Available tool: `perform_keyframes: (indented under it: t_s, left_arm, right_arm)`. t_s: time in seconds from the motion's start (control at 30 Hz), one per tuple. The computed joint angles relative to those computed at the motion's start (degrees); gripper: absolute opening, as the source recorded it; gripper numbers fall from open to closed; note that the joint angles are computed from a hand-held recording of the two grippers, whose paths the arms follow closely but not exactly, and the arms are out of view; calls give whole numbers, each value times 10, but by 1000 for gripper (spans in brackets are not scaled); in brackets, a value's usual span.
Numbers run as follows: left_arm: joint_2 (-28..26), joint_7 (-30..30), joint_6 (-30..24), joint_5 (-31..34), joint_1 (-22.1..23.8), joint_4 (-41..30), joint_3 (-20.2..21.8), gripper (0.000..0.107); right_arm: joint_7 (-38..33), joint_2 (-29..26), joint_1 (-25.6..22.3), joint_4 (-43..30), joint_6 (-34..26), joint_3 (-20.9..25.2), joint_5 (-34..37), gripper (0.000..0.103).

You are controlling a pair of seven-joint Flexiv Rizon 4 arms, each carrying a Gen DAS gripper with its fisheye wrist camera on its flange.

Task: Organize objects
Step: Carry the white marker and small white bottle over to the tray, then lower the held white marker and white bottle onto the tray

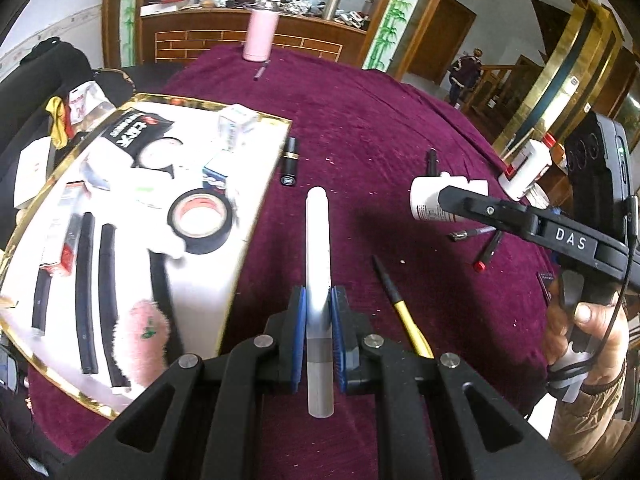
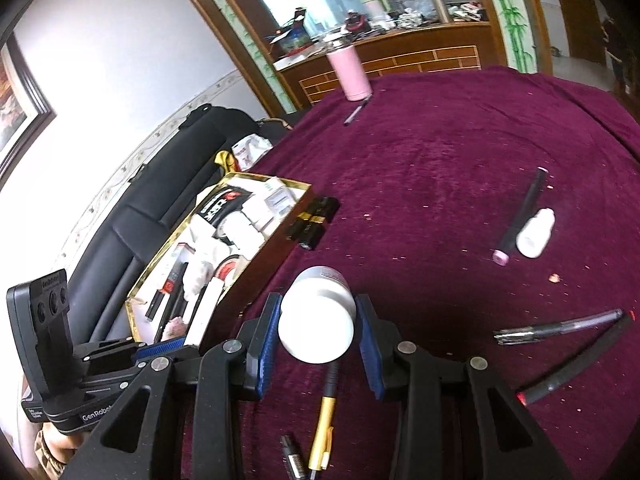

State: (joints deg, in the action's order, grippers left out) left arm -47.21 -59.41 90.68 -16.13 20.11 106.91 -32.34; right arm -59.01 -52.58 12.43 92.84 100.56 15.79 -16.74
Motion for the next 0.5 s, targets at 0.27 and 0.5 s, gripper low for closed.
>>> perform_keyframes:
  t_s: [0.27, 0.5]
  left_arm:
    - [10, -15, 13, 1, 12, 13, 8, 12]
    - [17, -29, 19, 7, 18, 14, 22, 12]
  right_arm:
    - [-25, -18, 3, -37, -33, 30, -18, 40]
    - [-63, -33, 6, -70, -65, 58, -14, 40]
